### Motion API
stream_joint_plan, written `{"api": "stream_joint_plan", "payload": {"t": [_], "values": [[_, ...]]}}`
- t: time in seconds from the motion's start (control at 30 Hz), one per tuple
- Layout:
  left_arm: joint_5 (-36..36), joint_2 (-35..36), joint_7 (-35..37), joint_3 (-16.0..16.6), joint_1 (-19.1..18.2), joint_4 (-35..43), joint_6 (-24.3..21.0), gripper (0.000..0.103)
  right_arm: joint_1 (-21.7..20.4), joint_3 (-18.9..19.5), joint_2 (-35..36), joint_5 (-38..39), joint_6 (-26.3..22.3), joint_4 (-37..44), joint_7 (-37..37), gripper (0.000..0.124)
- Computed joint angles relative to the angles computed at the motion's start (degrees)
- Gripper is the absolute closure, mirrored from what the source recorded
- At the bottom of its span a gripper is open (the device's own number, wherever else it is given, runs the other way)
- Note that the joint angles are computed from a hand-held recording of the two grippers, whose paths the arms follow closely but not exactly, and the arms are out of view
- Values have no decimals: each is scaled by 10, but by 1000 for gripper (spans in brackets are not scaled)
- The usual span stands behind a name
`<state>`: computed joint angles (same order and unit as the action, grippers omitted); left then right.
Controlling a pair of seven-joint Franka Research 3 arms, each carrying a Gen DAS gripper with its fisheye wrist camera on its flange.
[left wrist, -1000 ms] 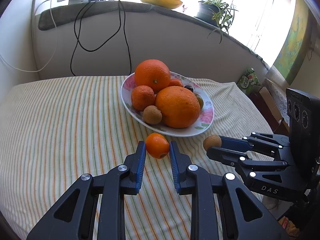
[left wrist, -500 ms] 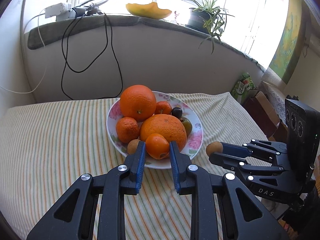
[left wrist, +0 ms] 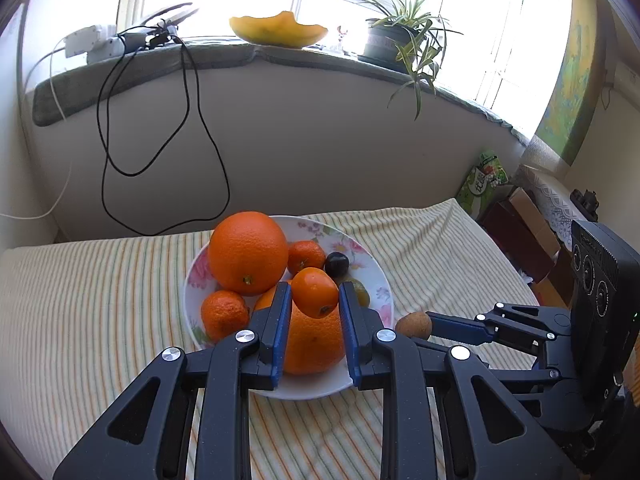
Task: Organize fruits
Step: 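Carry the tangerine and kiwi with both grippers over the plate, then open the left gripper to drop the tangerine while the right releases the kiwi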
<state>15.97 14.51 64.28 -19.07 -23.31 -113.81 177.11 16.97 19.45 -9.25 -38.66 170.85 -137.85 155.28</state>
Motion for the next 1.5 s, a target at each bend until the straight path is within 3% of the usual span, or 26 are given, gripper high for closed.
{"api": "stream_joint_plan", "payload": {"t": [0.57, 1.27, 1.33, 1.4, 1.5], "values": [[16, 41, -4, 14, -17, 64, -26, 81, 23, -36, 44, -31, 2, 35, 6, 96], [9, 45, -1, 12, -14, 70, -31, 81, 74, -81, 77, -44, -11, 65, 0, 95], [11, 43, -6, 15, -16, 67, -30, 80, 76, -83, 78, -55, -15, 67, 9, 93], [12, 40, -9, 16, -15, 64, -27, 80, 78, -84, 78, -72, -17, 70, 25, 80], [13, 37, -12, 15, -14, 59, -25, 80, 79, -86, 78, -83, -18, 72, 35, 77]]}}
